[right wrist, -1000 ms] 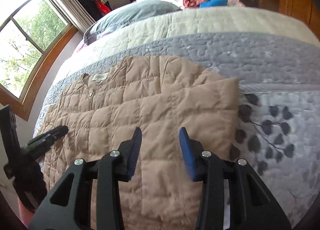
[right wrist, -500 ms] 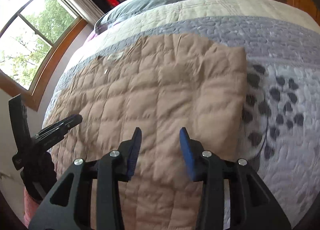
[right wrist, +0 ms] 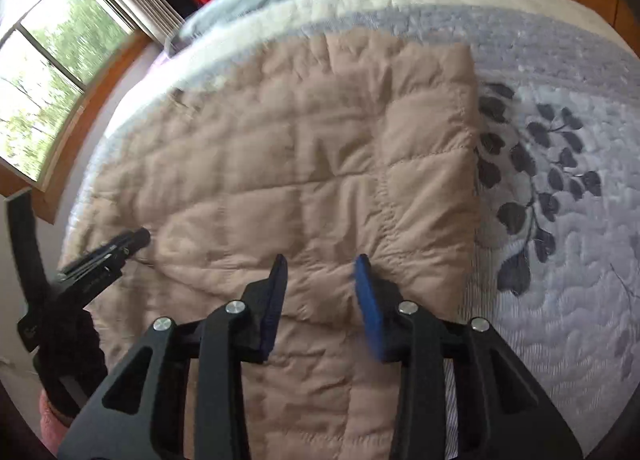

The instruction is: Fold large clothes

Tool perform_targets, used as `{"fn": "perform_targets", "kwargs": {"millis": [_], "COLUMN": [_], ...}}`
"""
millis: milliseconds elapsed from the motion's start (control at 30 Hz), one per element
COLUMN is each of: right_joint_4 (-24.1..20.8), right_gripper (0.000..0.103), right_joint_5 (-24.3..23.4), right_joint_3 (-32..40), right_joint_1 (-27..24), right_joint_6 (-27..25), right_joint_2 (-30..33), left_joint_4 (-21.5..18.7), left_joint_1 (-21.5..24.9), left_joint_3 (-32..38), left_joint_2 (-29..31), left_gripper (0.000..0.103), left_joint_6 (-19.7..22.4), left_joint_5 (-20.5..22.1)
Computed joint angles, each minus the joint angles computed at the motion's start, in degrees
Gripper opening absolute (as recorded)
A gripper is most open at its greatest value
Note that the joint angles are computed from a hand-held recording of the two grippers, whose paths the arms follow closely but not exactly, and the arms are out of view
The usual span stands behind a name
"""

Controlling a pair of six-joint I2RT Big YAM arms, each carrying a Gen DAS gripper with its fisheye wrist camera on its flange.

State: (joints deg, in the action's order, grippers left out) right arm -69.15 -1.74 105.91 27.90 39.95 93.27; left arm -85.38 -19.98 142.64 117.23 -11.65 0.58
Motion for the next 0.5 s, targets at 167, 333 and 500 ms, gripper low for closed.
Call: {"fn": "perform_targets", "kwargs": {"millis": [167, 333, 500], "right_joint_4": [2.56, 1.7, 2.57], "right_gripper": [0.049, 0.052, 0.052], "right_joint_5": [1.48, 1.67, 0.78], "right_joint_3": [-4.32, -5.88, -6.38], "right_joint_1": [1.51, 2.37, 2.36], "right_joint_6": [1.08, -0.19, -1.52], "right_joint_2": [-6.61, -8.18, -7.45], "left_joint_4": [2.88, 5.74, 9.23], "left_joint_1": [7.43, 18.9, 29.44], "left_joint_3": [-12.5, -24.62, -32.24], "left_joint_2": [-11.16, -19.28, -22.92], "left_gripper": [0.06, 0.064, 0.064], "left_joint_6": [-0.08, -0.38, -2.33], "left_joint_5": [7.1, 7.81, 5.77]}}
